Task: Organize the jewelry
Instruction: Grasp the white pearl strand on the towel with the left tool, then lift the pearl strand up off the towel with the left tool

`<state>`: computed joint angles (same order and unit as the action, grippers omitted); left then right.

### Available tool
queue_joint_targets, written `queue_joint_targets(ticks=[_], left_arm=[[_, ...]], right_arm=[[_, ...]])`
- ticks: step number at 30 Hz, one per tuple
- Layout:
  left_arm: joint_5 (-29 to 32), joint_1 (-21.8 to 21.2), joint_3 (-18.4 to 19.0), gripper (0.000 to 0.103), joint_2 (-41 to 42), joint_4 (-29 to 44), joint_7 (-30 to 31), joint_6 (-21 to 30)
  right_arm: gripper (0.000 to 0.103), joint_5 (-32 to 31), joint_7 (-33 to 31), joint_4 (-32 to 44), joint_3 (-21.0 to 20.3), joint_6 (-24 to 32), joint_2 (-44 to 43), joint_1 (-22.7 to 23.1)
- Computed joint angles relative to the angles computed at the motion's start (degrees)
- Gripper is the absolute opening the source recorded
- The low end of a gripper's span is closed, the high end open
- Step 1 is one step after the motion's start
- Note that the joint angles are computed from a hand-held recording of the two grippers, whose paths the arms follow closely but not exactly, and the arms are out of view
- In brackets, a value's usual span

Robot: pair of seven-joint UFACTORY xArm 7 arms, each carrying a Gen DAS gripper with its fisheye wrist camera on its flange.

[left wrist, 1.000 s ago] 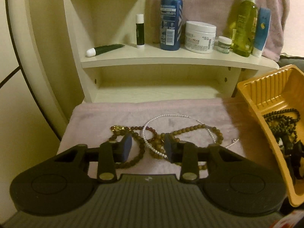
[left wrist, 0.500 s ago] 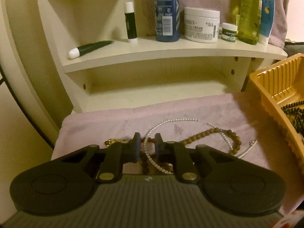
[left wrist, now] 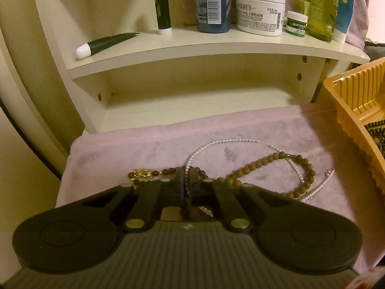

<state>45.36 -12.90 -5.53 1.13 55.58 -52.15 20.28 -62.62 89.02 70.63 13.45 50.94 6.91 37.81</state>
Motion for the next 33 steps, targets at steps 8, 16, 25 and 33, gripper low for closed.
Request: queue_joint_targets(ticks=[8, 16, 25, 33], left_arm=[[-0.2, 0.9, -1.1, 0.002, -4.3, -1.7, -0.5, -1.7], [-2.8, 2.9, -4.0, 0.002, -8.3, 0.6, 2.7, -3.3], [-5.2, 2.7, -6.7, 0.002, -8.8, 7.0, 7.1, -4.1], [-5.7, 1.1, -7.6, 0.002, -7.6, 12.7, 9.3, -4.4]], right_arm=[[0.005, -0.4, 0.2, 0.4, 0.1, 0.2, 0.1, 0.2], [0.005, -1.3, 1.1, 0.0, 0.2, -0.1, -0.3, 0.3], [0.005, -2.7, 2.1, -0.2, 0.4, -0.7, -0.7, 0.2], [0.005, -3.2, 2.6, -0.2, 0.6, -0.7, -0.8, 0.2]])
